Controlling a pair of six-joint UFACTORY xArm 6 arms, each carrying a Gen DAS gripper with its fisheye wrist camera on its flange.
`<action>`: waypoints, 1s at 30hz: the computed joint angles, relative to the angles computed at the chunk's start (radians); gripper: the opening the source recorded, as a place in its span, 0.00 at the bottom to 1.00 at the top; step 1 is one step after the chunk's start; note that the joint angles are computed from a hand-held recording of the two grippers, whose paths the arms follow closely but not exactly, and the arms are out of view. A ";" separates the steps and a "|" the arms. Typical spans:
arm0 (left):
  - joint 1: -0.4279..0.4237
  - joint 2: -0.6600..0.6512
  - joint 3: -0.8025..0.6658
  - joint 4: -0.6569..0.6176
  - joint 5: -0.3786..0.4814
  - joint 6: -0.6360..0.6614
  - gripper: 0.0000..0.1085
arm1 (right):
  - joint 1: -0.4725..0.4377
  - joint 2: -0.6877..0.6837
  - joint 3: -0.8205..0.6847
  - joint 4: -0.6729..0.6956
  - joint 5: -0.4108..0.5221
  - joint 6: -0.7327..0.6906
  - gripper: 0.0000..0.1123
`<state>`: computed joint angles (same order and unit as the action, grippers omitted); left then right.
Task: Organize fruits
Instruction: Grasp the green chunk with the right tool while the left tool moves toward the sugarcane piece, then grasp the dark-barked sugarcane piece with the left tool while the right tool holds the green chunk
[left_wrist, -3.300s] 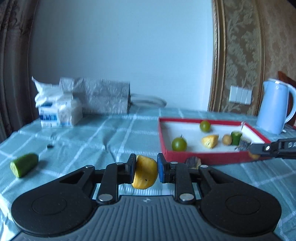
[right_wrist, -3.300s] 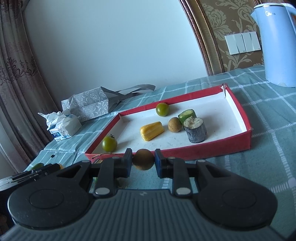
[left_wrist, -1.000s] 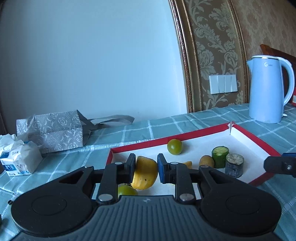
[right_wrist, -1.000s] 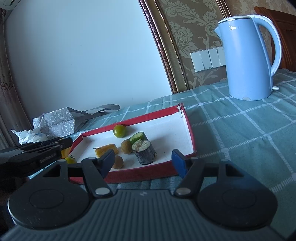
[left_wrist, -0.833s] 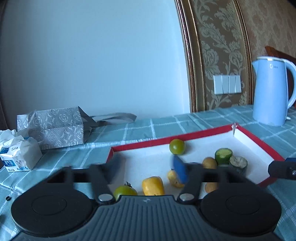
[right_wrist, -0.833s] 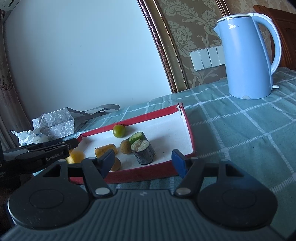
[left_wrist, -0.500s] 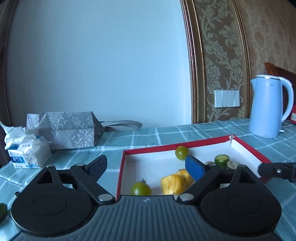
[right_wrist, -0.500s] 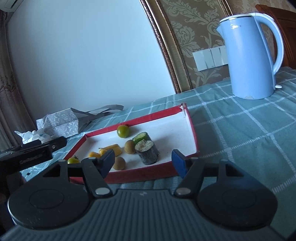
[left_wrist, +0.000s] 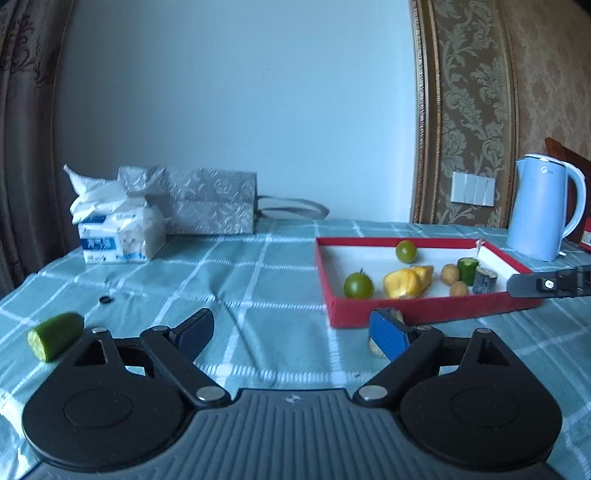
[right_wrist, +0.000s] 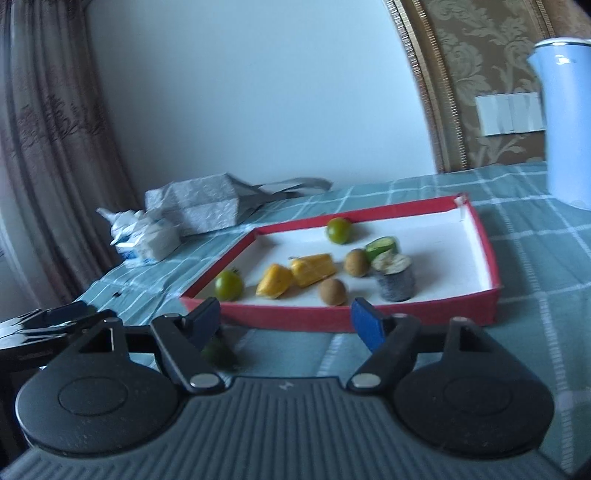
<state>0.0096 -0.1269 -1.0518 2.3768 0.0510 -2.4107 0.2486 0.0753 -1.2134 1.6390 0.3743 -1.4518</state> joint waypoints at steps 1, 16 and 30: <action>0.009 0.008 -0.004 -0.005 -0.007 -0.012 0.85 | -0.004 -0.002 0.004 -0.036 0.035 0.020 0.68; 0.016 0.022 -0.028 0.111 -0.046 -0.175 0.85 | 0.129 0.061 -0.034 -0.419 0.013 0.020 0.72; 0.013 0.030 -0.028 0.074 -0.046 -0.120 0.85 | 0.123 0.166 -0.149 -0.663 0.048 0.242 0.33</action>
<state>0.0228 -0.0964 -1.0798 2.4505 0.0054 -2.5305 0.3719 0.2416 -1.3626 0.9762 0.4227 -1.2094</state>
